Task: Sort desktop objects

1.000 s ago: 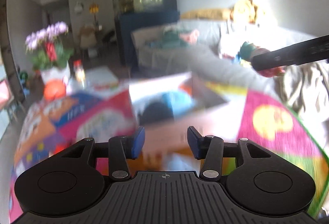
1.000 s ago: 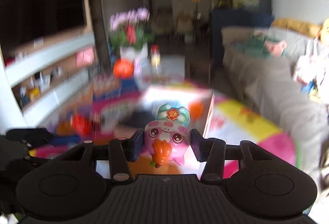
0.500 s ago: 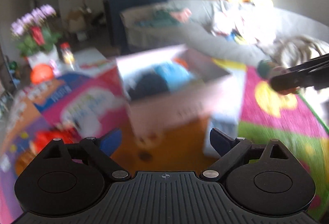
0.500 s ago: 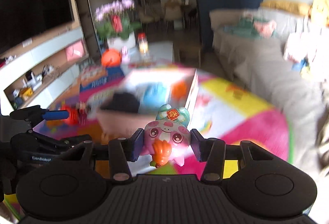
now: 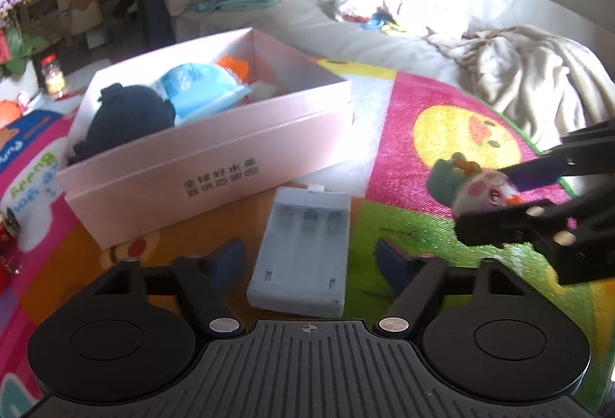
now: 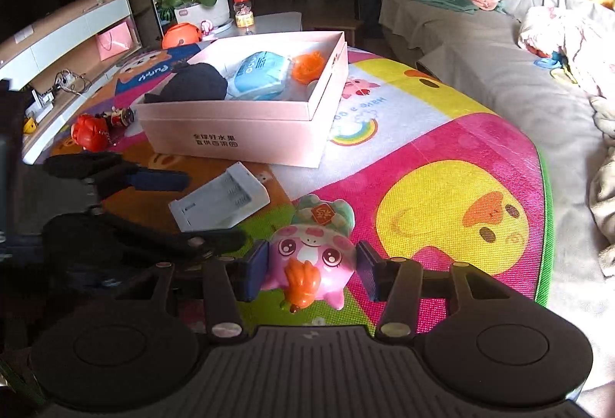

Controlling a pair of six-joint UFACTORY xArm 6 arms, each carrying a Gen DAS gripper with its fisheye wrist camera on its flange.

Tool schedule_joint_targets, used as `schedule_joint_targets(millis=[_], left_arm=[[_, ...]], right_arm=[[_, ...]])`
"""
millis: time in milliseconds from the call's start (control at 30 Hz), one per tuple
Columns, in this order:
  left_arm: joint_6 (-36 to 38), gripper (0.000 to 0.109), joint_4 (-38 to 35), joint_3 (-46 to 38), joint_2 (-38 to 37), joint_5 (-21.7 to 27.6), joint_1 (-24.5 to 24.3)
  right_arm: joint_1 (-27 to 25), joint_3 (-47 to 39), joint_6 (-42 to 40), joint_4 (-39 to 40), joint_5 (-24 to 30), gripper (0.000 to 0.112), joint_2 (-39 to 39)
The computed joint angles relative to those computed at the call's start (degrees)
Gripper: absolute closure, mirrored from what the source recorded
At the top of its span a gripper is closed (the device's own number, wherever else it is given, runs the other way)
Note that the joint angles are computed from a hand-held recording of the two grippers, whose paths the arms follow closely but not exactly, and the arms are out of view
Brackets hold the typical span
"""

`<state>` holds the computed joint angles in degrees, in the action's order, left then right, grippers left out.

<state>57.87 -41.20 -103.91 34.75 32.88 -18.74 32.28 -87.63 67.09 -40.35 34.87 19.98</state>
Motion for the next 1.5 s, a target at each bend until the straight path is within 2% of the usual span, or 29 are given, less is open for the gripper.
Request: schedule_joint_targets(millis=[67, 100, 133, 233, 367, 400, 433, 467, 500, 533, 567, 667, 767, 800, 867, 967, 1067, 1200, 1300, 1367, 1400, 1433, 1500], left_arm=[[0.00, 0.049, -0.16, 1.16, -0.56, -1.88, -0.07], [-0.52, 0.053, 0.21, 1.65, -1.11, -1.65, 0.16], [-1.21, 0.054, 0.98, 2.93, -2.12, -1.94, 0.45], [0.70, 0.055, 1.10, 9.23, -6.61, -3.50, 1.68], [2.46, 0.054, 0.82, 17.03, -13.01, -2.38, 4.23], [2.72, 0.049, 0.53, 18.46, -14.36, -1.64, 4.90], [2.65, 0.038, 0.37, 19.37, -15.11, -1.66, 5.09], [3.03, 0.033, -0.19, 20.24, -15.70, -2.13, 5.25], [3.47, 0.026, -0.86, 20.67, -15.86, -2.99, 5.11], [3.01, 0.024, -1.03, 20.57, -15.56, -4.00, 4.79], [2.07, 0.024, -1.03, 20.12, -15.08, -4.72, 4.37], [0.56, 0.024, -1.94, 16.41, -11.90, -5.55, 2.91], [-0.44, 0.031, -0.27, 14.33, -9.56, -7.16, 1.69], [0.72, 0.036, -1.28, 14.49, -9.63, -7.45, 1.53], [2.67, 0.055, -2.36, 15.39, -10.56, -6.87, 1.63], [4.31, 0.056, -2.89, 18.44, -13.60, -6.52, 1.97], [9.10, 0.056, -8.64, 19.02, -16.65, -5.56, 2.70], [19.03, 0.056, -19.73, 12.48, -15.91, -10.25, 1.77], [23.99, 0.056, -23.37, 2.42, -9.59, -16.04, -0.54], [24.26, 0.056, -23.81, -5.40, -4.16, -17.22, -1.65], [22.39, 0.053, -21.78, -10.30, -0.41, -17.71, -2.20], [18.40, 0.043, -17.35, -13.50, 2.29, -17.59, -2.42], [8.32, 0.031, -7.47, -17.07, 5.98, -16.11, -2.17]], right_arm=[[0.08, -0.05, -0.50, 0.30, 0.06, 0.062, 0.05], [0.07, -0.25, -0.66, 0.41, 0.15, 0.056, 0.16], [0.02, -0.53, -0.55, 0.31, 0.28, 0.050, 0.38], [0.01, -0.85, 0.12, -0.73, 0.39, 0.044, 0.65], [-0.10, -1.90, -1.57, 0.86, 0.55, 0.042, 1.80], [-0.14, -2.25, -2.05, 1.59, 0.66, 0.042, 2.24], [-0.16, -2.70, -2.47, 2.23, 0.85, 0.042, 2.71], [-0.19, -3.16, -2.85, 2.75, 0.96, 0.044, 3.17], [-0.13, -4.00, -3.35, 3.33, 1.54, 0.053, 3.83], [-0.03, -4.88, -3.83, 3.82, 2.26, 0.060, 4.44], [0.17, -5.93, -4.09, 3.77, 3.41, 0.064, 5.09], [0.59, -7.79, -4.94, 4.12, 5.55, 0.064, 6.08], [0.57, -6.77, -7.53, 7.27, 3.88, 0.064, 4.96], [0.53, -5.92, -8.88, 8.85, 2.61, 0.064, 4.25], [0.58, -4.33, -11.30, 11.74, 0.06, 0.064, 2.87], [0.74, -2.97, -12.72, 13.57, -2.52, 0.064, 1.12], [0.63, -2.45, -10.00, 9.00, -4.65, 0.064, -1.07], [-0.53, -2.41, -0.64, -4.62, -8.73, 0.064, -4.92], [-1.34, -3.77, 5.10, -13.36, -9.42, 0.064, -6.05], [-1.91, -4.73, 6.15, -15.22, -9.42, 0.064, -5.94], [-2.12, -5.32, 6.01, -15.27, -9.07, 0.064, -5.61], [-2.27, -5.85, 5.82, -15.11, -8.57, 0.064, -5.22], [-2.53, -6.56, 4.97, -14.18, -7.64, 0.064, -4.51]])
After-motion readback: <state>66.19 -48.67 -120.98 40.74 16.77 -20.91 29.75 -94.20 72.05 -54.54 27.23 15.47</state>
